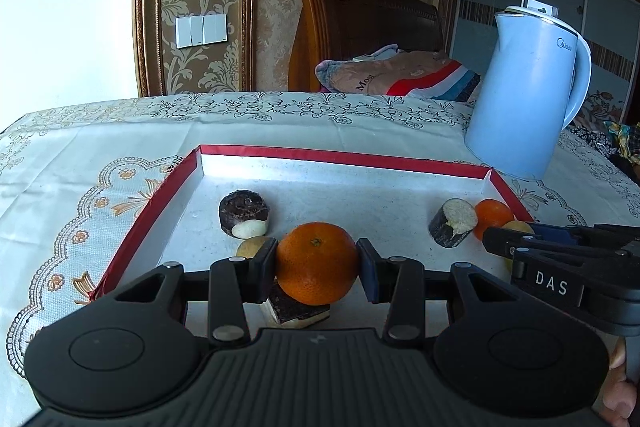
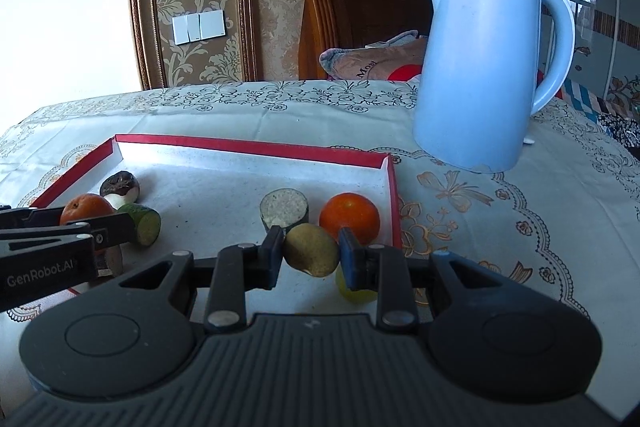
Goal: Organize fruits
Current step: 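Carry tangerine in left gripper and kiwi in right gripper over the tray, then open right gripper releasing kiwi while left gripper releases tangerine into tray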
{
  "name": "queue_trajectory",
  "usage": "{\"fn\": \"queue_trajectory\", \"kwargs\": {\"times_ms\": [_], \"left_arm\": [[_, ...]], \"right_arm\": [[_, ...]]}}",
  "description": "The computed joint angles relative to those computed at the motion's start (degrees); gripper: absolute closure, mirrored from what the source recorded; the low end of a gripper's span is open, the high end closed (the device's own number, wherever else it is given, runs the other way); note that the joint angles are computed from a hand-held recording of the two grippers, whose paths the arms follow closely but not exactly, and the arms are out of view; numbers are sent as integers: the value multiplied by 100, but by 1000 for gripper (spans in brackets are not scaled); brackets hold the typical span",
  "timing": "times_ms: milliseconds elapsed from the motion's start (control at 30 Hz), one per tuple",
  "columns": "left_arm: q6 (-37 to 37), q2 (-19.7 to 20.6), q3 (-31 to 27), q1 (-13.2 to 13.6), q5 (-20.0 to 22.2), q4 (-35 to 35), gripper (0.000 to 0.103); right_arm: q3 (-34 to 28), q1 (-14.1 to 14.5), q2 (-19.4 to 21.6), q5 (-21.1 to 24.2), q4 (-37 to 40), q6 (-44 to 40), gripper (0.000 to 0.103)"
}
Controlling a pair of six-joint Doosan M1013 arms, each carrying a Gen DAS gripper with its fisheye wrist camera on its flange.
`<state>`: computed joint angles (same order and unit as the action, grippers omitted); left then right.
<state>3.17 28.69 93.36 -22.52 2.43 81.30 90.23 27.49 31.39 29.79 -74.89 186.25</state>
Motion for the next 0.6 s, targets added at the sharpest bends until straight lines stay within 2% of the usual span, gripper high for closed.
{"fn": "queue_trajectory", "kwargs": {"times_ms": [67,167,467,600], "left_arm": [[-76,-2,1,-2,1,74,62],[-674,0,9,-7,23,692,62],[-698,2,7,6,7,659,61],[-1125,3,9,16,-5,1063,61]], "right_arm": [[-23,-9,16,-11,62,-57,75],[-61,-9,48,28,94,-91,75],[-83,-7,75,76,66,-12,75],[-76,-8,69,62,51,24,75]]}}
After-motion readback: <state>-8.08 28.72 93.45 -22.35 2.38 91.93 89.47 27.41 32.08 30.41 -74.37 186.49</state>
